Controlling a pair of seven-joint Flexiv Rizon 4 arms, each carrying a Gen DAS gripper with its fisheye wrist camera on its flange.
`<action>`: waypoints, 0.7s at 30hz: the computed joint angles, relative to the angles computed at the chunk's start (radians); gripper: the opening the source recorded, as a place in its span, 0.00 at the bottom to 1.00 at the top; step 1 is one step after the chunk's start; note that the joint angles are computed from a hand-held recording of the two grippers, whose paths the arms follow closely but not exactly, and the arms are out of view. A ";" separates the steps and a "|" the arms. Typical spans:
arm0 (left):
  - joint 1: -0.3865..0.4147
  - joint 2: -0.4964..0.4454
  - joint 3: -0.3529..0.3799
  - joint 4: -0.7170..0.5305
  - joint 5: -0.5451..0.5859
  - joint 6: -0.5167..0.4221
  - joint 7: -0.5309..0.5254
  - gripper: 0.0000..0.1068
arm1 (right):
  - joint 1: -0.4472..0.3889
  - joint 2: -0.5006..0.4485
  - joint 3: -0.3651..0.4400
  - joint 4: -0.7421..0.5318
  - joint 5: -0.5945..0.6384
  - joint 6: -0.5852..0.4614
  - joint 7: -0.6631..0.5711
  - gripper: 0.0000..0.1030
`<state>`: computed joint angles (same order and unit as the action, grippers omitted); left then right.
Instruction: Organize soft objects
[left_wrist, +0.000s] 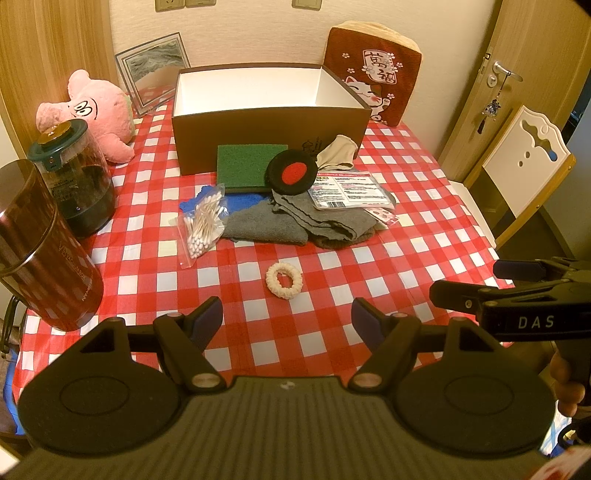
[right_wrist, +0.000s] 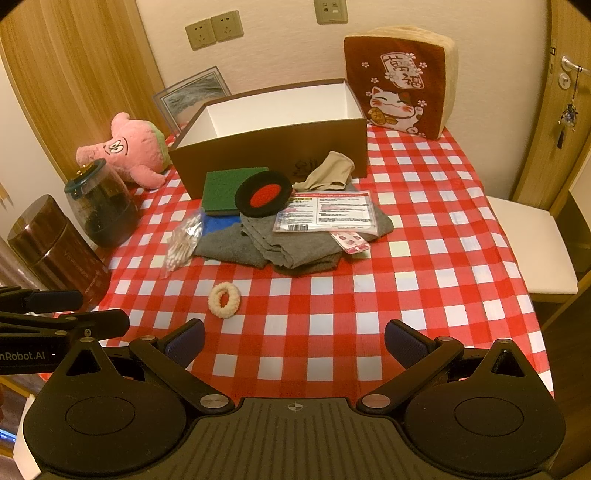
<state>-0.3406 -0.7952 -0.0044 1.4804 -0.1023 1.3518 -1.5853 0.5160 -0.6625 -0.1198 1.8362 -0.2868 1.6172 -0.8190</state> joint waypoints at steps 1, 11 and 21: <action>0.000 0.000 0.000 0.000 0.000 0.000 0.000 0.70 | 0.000 0.000 0.000 0.000 0.000 0.000 0.000 1.00; 0.001 0.000 -0.001 0.000 0.001 0.000 -0.001 0.70 | -0.002 -0.004 0.002 -0.005 0.001 -0.002 -0.002 1.00; 0.001 0.000 -0.001 0.000 0.001 -0.001 -0.001 0.70 | -0.004 -0.006 0.004 -0.009 0.001 -0.003 -0.003 1.00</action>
